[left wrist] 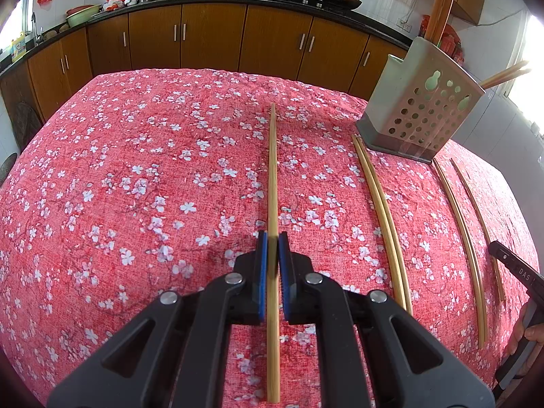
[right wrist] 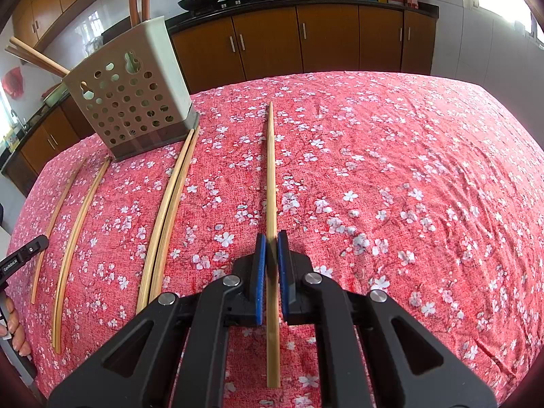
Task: Organize utensils
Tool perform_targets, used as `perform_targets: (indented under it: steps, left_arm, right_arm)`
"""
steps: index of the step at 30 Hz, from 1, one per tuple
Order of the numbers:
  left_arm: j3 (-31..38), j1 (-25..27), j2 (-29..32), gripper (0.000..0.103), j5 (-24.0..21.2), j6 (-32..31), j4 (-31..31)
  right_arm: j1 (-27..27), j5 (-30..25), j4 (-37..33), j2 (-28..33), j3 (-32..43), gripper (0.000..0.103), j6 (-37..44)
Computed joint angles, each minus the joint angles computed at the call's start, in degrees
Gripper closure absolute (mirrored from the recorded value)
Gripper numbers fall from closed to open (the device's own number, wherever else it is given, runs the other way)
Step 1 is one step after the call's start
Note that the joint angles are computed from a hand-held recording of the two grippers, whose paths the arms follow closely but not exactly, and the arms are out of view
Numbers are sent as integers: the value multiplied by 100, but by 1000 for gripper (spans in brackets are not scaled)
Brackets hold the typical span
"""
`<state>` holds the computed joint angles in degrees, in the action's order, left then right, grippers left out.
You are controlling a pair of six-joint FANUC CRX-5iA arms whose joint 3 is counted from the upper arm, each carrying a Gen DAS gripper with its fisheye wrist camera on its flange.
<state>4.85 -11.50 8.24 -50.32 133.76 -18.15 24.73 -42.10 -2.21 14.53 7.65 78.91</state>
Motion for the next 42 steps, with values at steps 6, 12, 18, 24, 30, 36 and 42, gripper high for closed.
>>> perform_targets:
  steps: [6,12,18,24,30,36,42]
  left_arm:
    - [21,-14,8,93,-35,5,-32]
    - [372,-362,170,93,-643,-68,-531]
    - [242,-384,63,95,-605,-43,-515]
    - [153,-331,-72,95,-439,-136,-386]
    - [62,-411,-528,95,-114,146,-723]
    - [244,-600,-762,95,14,630,-1269]
    - [413,-585,-805,96,119,654,-1321]
  right_arm:
    - [22,5,90,-3,-19,95,-42]
    - [107,15,266,-182,-249,95,35]
    - [41,-43,44,-211,-202,95,148]
    - [-5,82,-62,-356,-239,95,195]
    - [-28,665,-94,-819,-476,95,188]
    - [-31,986,-232,-1058,-463,95,350]
    - [39,1253,-145,-1118,-440,96,332]
